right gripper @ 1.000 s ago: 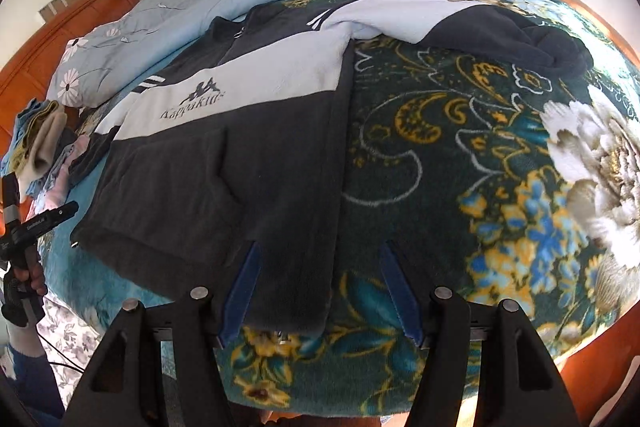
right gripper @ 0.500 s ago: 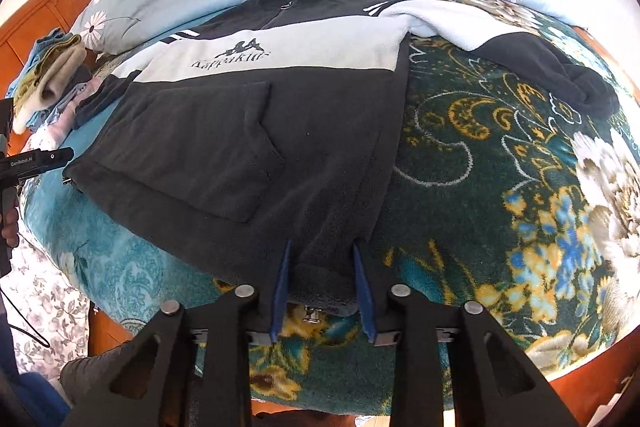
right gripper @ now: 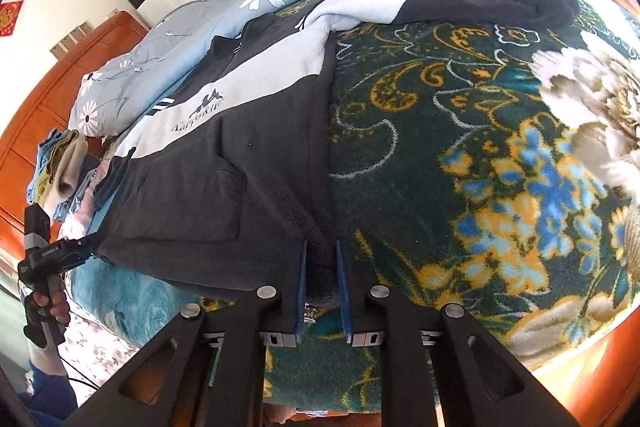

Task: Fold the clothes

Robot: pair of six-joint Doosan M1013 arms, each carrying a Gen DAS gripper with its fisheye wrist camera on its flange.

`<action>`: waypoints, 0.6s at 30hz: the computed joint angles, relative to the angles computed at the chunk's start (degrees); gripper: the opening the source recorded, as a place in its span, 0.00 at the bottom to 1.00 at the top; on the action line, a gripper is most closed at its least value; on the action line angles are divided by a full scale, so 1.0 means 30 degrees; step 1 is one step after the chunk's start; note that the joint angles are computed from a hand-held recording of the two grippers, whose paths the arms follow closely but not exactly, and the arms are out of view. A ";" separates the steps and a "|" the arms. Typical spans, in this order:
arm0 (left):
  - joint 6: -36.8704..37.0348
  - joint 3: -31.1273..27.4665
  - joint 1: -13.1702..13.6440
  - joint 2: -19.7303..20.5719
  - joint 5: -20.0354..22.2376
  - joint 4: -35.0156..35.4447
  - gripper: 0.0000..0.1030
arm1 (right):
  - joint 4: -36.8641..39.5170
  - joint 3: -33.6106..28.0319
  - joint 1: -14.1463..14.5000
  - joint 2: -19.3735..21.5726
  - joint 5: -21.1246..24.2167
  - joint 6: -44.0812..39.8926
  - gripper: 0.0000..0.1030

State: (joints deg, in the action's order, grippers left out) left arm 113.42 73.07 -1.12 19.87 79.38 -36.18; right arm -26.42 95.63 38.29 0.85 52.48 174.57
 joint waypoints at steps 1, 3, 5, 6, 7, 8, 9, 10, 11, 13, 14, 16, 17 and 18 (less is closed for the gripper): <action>-0.0022 -0.0022 0.0080 0.0097 0.0194 -0.0381 0.55 | 0.0150 -0.0067 -0.0050 0.0041 0.0058 -0.0336 0.14; -0.0081 -0.0065 0.0237 0.0294 0.0585 -0.1139 0.55 | 0.0384 0.0055 -0.0173 -0.0069 -0.0453 -0.0418 0.15; -0.0021 -0.0146 0.0373 0.0470 0.0928 -0.1721 0.55 | 0.0629 0.0196 -0.0303 -0.0190 -0.1007 -0.0480 0.16; -0.0026 -0.0196 0.0449 0.0552 0.1076 -0.1932 0.55 | 0.0495 0.0371 -0.0334 -0.0319 -0.1366 -0.0133 0.17; -0.0059 -0.0275 0.0516 0.0648 0.1219 -0.2094 0.55 | 0.0313 0.0555 -0.0358 -0.0455 -0.1727 0.0278 0.22; -0.0136 -0.0337 0.0575 0.0727 0.1295 -0.2198 0.55 | 0.0117 0.0738 -0.0382 -0.0589 -0.2086 0.0702 0.31; -0.0172 -0.0394 0.0611 0.0794 0.1380 -0.2272 0.55 | -0.0101 0.0966 -0.0449 -0.0745 -0.2488 0.1318 0.38; -0.0074 -0.0443 0.0621 0.0841 0.1492 -0.2325 0.55 | -0.0181 0.1153 -0.0522 -0.0844 -0.2800 0.1906 0.48; 0.0026 -0.0491 0.0631 0.0887 0.1604 -0.2376 0.55 | -0.0249 0.1333 -0.0597 -0.0935 -0.3099 0.2493 0.49; 0.0195 -0.0696 0.0482 0.1038 0.1983 -0.2160 0.55 | -0.0038 0.1684 -0.0852 -0.1060 -0.3976 0.3252 0.49; 0.0241 -0.0738 0.0433 0.1065 0.1979 -0.2067 0.56 | 0.0405 0.1849 -0.1045 -0.1049 -0.4508 0.3297 0.49; 0.0201 -0.0816 0.0542 0.1245 0.2293 -0.2721 0.56 | 0.0451 0.1895 -0.1154 -0.0922 -0.4800 0.3785 0.49; 0.0176 -0.0854 0.0595 0.1336 0.2450 -0.3047 0.56 | 0.0300 0.1934 -0.1186 -0.0911 -0.5121 0.4075 0.50; -0.0042 -0.0886 0.0697 0.1476 0.2708 -0.3533 0.56 | 0.0118 0.1977 -0.1216 -0.0905 -0.5467 0.4382 0.50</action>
